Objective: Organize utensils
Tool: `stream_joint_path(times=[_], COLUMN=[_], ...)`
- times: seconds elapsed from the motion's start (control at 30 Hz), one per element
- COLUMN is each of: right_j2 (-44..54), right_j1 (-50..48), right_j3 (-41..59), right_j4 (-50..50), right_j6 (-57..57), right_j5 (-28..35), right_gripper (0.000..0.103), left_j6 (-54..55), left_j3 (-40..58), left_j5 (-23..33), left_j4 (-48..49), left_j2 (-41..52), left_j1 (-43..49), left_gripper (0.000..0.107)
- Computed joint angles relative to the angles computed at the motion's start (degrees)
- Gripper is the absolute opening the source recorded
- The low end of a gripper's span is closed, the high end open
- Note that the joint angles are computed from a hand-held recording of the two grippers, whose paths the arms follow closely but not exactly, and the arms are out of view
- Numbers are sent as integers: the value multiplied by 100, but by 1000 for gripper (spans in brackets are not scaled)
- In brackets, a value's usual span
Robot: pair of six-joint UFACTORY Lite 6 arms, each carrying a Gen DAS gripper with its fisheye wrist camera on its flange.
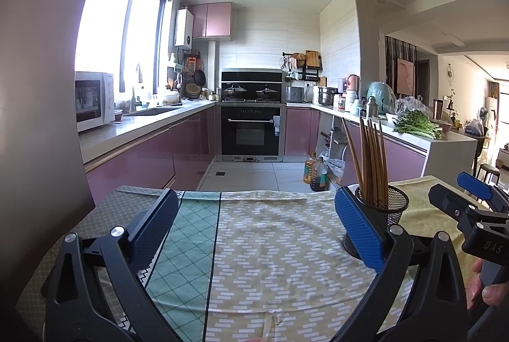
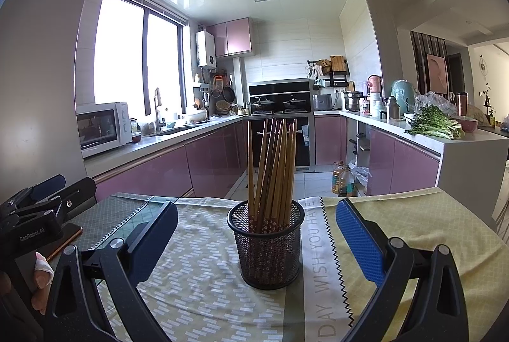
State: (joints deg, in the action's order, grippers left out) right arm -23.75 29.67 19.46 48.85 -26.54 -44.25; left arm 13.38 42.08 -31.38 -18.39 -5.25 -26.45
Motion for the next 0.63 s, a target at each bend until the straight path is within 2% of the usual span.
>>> stream_joint_path(times=[0.27, 0.63], right_j2=[-6, 101], right_j1=[-326, -579], right_j3=[-120, -118], right_j4=[-214, -581], right_j6=[346, 640], right_j5=[173, 292], right_gripper=[96, 96], left_j6=[195, 395], left_j3=[57, 340], left_j5=[21, 343], left_j4=[-144, -381], left_j2=[95, 459], left_j1=[-55, -80], left_gripper=[97, 97])
